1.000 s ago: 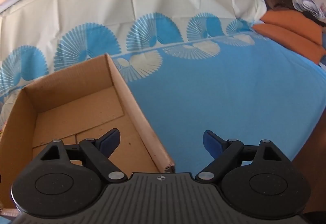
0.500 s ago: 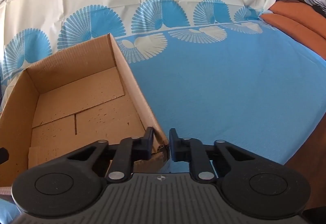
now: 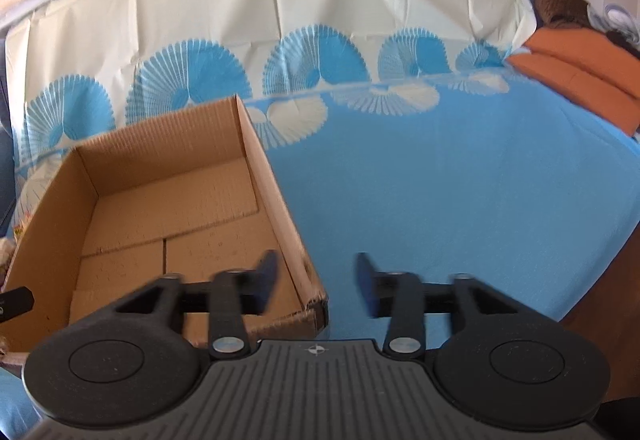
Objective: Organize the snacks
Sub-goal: 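Move both grippers from above the cardboard box toward the snack pile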
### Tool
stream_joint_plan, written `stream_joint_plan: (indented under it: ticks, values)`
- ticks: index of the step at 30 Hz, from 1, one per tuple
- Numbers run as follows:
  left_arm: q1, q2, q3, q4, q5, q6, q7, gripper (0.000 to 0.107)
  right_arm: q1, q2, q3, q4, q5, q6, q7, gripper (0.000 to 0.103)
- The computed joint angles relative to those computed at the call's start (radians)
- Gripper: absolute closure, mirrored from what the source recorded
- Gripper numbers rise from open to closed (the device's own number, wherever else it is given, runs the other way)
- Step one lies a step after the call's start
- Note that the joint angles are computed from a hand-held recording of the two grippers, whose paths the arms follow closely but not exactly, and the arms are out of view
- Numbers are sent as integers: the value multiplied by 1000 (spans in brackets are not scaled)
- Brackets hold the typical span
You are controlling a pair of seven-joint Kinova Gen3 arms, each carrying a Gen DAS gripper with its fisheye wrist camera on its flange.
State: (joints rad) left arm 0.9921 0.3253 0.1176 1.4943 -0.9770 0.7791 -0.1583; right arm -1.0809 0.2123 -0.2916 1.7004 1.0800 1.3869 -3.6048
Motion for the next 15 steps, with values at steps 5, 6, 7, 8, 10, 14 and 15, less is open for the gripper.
stream_joint_plan:
  ticks: [5, 6, 7, 8, 10, 14, 15]
  values:
    - [110, -26, -77, 73, -200, -23, 146, 22, -47, 58, 26, -114, 40, 70, 98, 43]
    - [120, -30, -78, 83, -236, -21, 171, 21, -51, 61, 17, -117, 48, 82, 103, 41]
    - [112, -39, -65, 96, -259, -35, 188, 21, -52, 67, 13, -131, 55, 85, 118, 34]
    - [85, -48, -34, 108, -271, -50, 200, 21, -53, 65, 1, -131, 56, 96, 118, 25]
    - [30, -56, 35, 114, -272, -47, 207, 21, -54, 80, -5, -171, 78, 98, 145, 15]
    - [-9, -79, 65, 130, -228, -81, 189, 21, -104, 127, 19, -224, 113, 128, 171, 8]
    - [-13, -84, 68, 135, -227, -89, 190, 21, -118, 129, 28, -222, 124, 127, 171, 7]
